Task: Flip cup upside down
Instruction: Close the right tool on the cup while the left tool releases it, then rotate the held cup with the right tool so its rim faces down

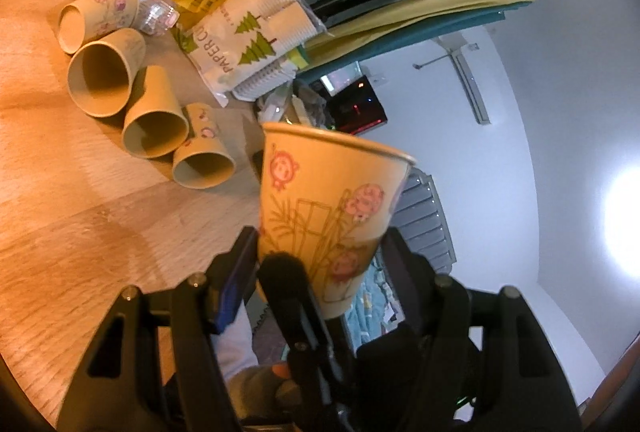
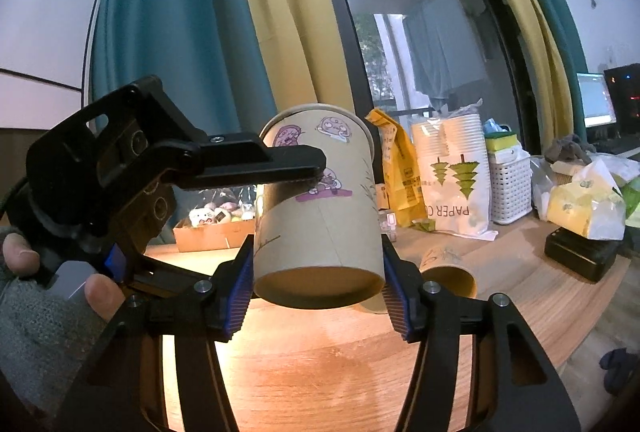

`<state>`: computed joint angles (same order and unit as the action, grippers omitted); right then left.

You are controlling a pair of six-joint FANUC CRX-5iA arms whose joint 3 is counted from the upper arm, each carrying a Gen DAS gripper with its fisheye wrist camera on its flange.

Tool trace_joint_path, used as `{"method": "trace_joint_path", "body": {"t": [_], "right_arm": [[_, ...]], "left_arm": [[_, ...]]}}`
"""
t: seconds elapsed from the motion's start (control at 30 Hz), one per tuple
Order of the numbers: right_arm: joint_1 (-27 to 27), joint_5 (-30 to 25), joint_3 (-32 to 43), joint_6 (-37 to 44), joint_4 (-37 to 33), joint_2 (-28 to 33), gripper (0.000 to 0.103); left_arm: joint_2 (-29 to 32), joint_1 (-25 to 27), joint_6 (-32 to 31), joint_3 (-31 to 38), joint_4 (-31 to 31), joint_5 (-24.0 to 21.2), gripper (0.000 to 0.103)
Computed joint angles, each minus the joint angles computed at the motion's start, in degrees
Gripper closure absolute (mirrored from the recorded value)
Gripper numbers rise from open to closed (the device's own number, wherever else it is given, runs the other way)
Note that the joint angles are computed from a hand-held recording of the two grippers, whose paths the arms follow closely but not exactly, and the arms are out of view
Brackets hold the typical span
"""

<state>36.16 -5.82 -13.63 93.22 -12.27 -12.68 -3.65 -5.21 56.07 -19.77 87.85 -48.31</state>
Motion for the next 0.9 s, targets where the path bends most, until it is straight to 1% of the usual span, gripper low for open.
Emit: {"method": "trace_joint_path", "body": {"t": [0.07,0.1,0.17,0.2,0.23,0.3,0.37,0.4,0.47,0.5,0.57,0.6,0.63,0.67,0.7,0.77,0.8,0.87,0.9], "right_arm": [[0.23,-0.21,-0.13,-0.09,0.51,-0.13,0.044],[0.24,-0.91,0.26,0.96,-0.15,-0.09,0.044],[-0.17,-2.96,1.77,4.89,-3.63,0.25,0.044],[-0.04,-3.27,1.88,4.89,-3.42,0.31,0.044],[0.32,-3.28,1.65,3.86,-1.99,0.33,0.044],[1.15,-2.98,0.88,0.93,1.74,0.42,0.044],[1.57,-3.53,0.88,-0.56,3.48,0.68,0.044],[1.66,-3.79,0.99,-0.95,3.84,0.81,0.044],[1.91,-4.84,1.54,-1.60,4.87,1.32,0.044],[1.73,-6.37,2.67,0.07,3.29,1.66,0.044],[-0.12,-13.58,7.99,8.50,-4.85,3.15,0.044],[-1.30,-18.15,11.13,11.62,-7.62,4.38,0.044],[-1.98,-21.27,13.21,12.93,-8.74,5.38,0.044],[-2.88,-26.08,16.45,14.55,-9.91,6.94,0.044],[-3.12,-29.33,18.60,15.21,-9.80,8.10,0.044],[-2.42,-35.70,22.98,15.85,-6.74,10.70,0.044],[-1.92,-38.94,25.16,16.21,-5.36,12.07,0.044],[-0.81,-47.03,30.79,16.62,-2.67,15.70,0.044],[-0.35,-50.98,33.80,17.10,-1.95,17.61,0.044]], "left_arm": [[-0.05,0.26,-0.28,-0.28,0.32,-0.57,0.037],[-0.01,0.44,-0.37,-0.42,0.59,-1.05,0.037],[-0.04,0.89,-0.95,-0.65,0.76,-1.72,0.037],[-0.06,1.15,-1.03,-0.67,0.47,-1.92,0.035],[-0.15,1.41,-1.12,-0.66,0.03,-1.92,0.032],[-0.67,2.07,-0.50,-0.72,-1.43,-1.21,0.015],[-1.04,2.71,-0.91,-1.26,-0.92,-1.37,0.010],[-1.16,3.18,-1.23,-1.38,-0.89,-1.75,0.010],[-1.90,4.29,-1.07,-1.47,-2.86,-1.53,0.010],[-2.29,4.80,-0.91,-1.52,-3.97,-1.47,0.010],[-3.86,6.17,-1.11,-1.72,-7.61,-0.74,0.010],[-5.40,6.96,-1.79,-2.13,-10.14,0.64,0.010],[-7.32,7.82,-2.31,-2.46,-13.86,2.68,0.010],[-8.62,8.56,-2.23,-2.48,-17.08,4.04,0.010],[-10.42,9.45,-1.16,-2.23,-22.82,6.33,0.010],[-13.77,10.40,3.38,-1.41,-36.64,11.80,0.008],[-14.58,10.53,5.57,-0.80,-42.17,13.29,0.004],[-15.82,10.69,11.34,0.87,-54.14,15.17,0.004],[-16.40,10.93,12.61,0.87,-57.44,15.72,0.004]]}}
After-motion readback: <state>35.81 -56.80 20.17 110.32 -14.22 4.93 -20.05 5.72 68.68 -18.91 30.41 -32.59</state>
